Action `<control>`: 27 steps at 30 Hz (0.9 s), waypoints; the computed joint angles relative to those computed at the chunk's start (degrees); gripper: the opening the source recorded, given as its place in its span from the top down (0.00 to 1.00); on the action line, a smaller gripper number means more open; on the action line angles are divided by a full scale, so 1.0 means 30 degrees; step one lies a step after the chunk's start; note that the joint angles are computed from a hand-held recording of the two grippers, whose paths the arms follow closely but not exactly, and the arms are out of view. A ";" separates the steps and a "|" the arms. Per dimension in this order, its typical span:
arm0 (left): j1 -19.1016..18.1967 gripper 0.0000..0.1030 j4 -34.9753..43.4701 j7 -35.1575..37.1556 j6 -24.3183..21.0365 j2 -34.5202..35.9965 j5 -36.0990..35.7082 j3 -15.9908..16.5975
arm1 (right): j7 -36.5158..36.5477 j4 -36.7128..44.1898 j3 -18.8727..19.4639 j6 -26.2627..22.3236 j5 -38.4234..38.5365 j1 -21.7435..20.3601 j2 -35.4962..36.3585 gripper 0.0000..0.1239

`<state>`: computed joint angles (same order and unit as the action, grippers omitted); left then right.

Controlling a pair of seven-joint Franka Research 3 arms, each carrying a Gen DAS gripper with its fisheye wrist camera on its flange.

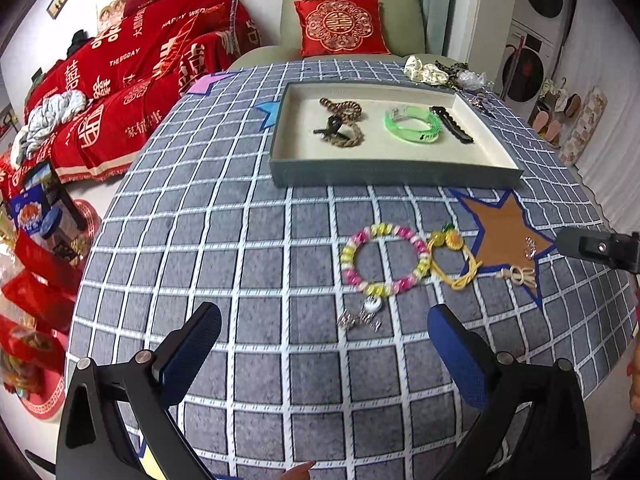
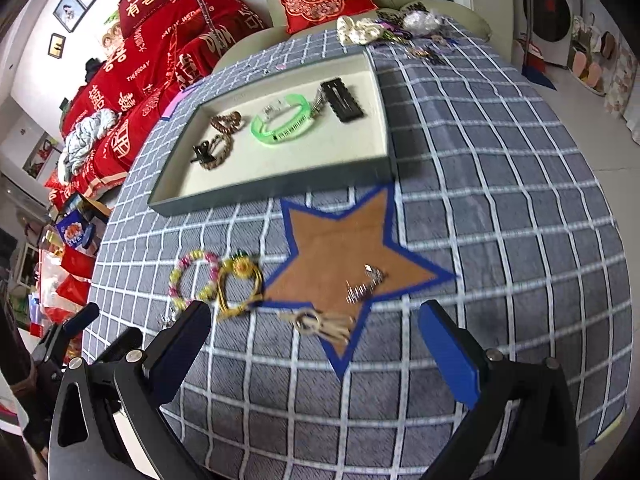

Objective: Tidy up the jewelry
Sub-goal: 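Withdraw both tools from the tray toward the star and bracelets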

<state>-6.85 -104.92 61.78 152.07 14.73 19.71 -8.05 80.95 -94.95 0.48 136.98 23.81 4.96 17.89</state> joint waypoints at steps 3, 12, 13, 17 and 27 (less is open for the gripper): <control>-0.0016 0.00 -0.0578 -0.0522 0.0131 -0.0249 0.0231 0.0164 | 0.0123 -0.0897 -0.0115 0.0243 -0.0177 0.0045 -0.0501 0.17; 0.0108 0.00 -0.1624 -0.0755 0.0262 -0.0528 0.0314 0.0069 | 0.0818 -0.2618 -0.0367 0.0662 -0.0977 0.0230 -0.1284 0.17; 0.0108 0.00 -0.1635 -0.0759 0.0292 -0.0513 0.0318 0.0060 | 0.1009 -0.2697 -0.0415 0.0705 -0.1154 0.0262 -0.1303 0.17; -0.0009 0.00 -0.1510 -0.1092 0.0291 -0.0375 0.0561 0.0143 | 0.1428 -0.2955 -0.0473 0.0895 -0.1359 0.0226 -0.1405 0.17; 0.0200 0.00 -0.0837 -0.0246 0.0533 0.0383 -0.0315 -0.0156 | 0.2578 -0.2632 -0.0676 0.1552 -0.2712 0.0364 -0.1009 0.17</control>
<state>-6.25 -107.43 61.04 153.67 15.88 18.77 -8.51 88.69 -102.84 -1.55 141.63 15.67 6.05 14.86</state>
